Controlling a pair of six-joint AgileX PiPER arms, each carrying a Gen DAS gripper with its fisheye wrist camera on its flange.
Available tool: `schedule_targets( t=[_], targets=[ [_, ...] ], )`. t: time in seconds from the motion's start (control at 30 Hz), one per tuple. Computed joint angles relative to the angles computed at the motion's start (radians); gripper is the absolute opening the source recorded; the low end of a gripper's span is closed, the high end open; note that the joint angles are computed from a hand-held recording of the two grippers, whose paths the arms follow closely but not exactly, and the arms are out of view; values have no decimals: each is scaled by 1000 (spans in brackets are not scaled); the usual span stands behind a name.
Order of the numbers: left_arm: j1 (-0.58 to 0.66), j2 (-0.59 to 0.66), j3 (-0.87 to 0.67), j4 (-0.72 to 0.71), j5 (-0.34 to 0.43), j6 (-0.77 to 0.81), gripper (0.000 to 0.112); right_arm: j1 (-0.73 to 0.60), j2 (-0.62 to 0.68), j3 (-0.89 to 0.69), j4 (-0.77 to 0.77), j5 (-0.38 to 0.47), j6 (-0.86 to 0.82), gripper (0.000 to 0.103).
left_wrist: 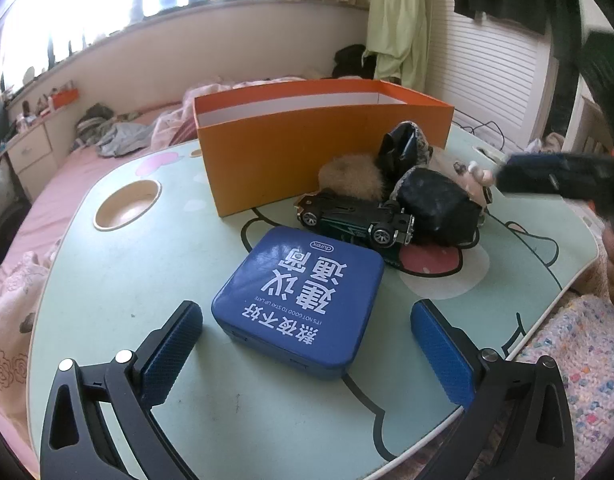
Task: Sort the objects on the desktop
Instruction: 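Lift the figurine out and place it on the desk, open right gripper, then move the left gripper over the box toward the brown packet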
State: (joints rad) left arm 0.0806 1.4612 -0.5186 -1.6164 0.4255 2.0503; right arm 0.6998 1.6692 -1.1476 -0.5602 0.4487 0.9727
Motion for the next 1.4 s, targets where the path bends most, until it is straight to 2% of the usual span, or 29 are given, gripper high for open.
schedule_targets(
  t=[0.13, 0.27, 0.3, 0.33, 0.37, 0.4, 0.5, 0.6, 0.63, 0.73, 0.8, 0.87, 0.9, 1.0, 1.07, 1.13, 1.2, 1.23, 1.4],
  targets=[
    [-1, 6, 5, -20, -1, 23, 103, 28, -24, 64, -89, 42, 66, 83],
    [-10, 2, 6, -8, -9, 4, 103, 66, 16, 92, -202, 93, 151, 83],
    [-13, 1, 6, -9, -12, 0, 103, 63, 41, 83, -182, 100, 126, 87],
    [-5, 5, 4, -6, -6, 3, 103, 53, 29, 103, -189, 70, 140, 93],
    [-4, 5, 5, -8, -3, 7, 103, 51, 30, 103, -192, 77, 146, 101],
    [-3, 5, 6, -7, -1, 7, 103, 43, 35, 98, -178, 82, 137, 103],
    [-4, 4, -10, 50, -16, -56, 103, 38, 20, 124, -228, 64, 184, 103],
    [11, -40, -7, 39, -27, -79, 103, 39, 7, 148, -276, 48, 234, 103],
    [17, -57, -13, 86, -18, -131, 103, 39, 5, 155, -292, 46, 253, 103],
    [21, -110, -92, 361, 22, -422, 103, 46, 7, 166, -331, 41, 297, 103],
    [-16, -137, -174, 524, 0, -622, 103, 51, 7, 173, -347, 39, 317, 103],
    [-37, -121, -285, 687, 15, -822, 95, 51, 8, 173, -347, 38, 317, 103],
    [-42, -100, -348, 765, 41, -922, 91, 51, 8, 173, -348, 39, 318, 103],
    [-67, 54, -632, 986, 227, -1222, 70, 53, 7, 176, -354, 37, 325, 103],
    [-113, 173, -821, 1165, 343, -1422, 41, 52, 7, 179, -362, 33, 331, 103],
    [-174, 318, -1018, 1329, 470, -1619, 30, 52, 7, 181, -369, 31, 340, 103],
    [-220, 458, -1193, 1438, 584, -1750, 27, 53, 6, 185, -381, 29, 353, 103],
    [-243, 502, -1244, 1492, 612, -1802, 26, 52, 5, 189, -390, 27, 363, 103],
    [-346, 637, -1376, 1735, 674, -1983, 27, 48, -4, 215, -448, 14, 423, 103]
  ],
)
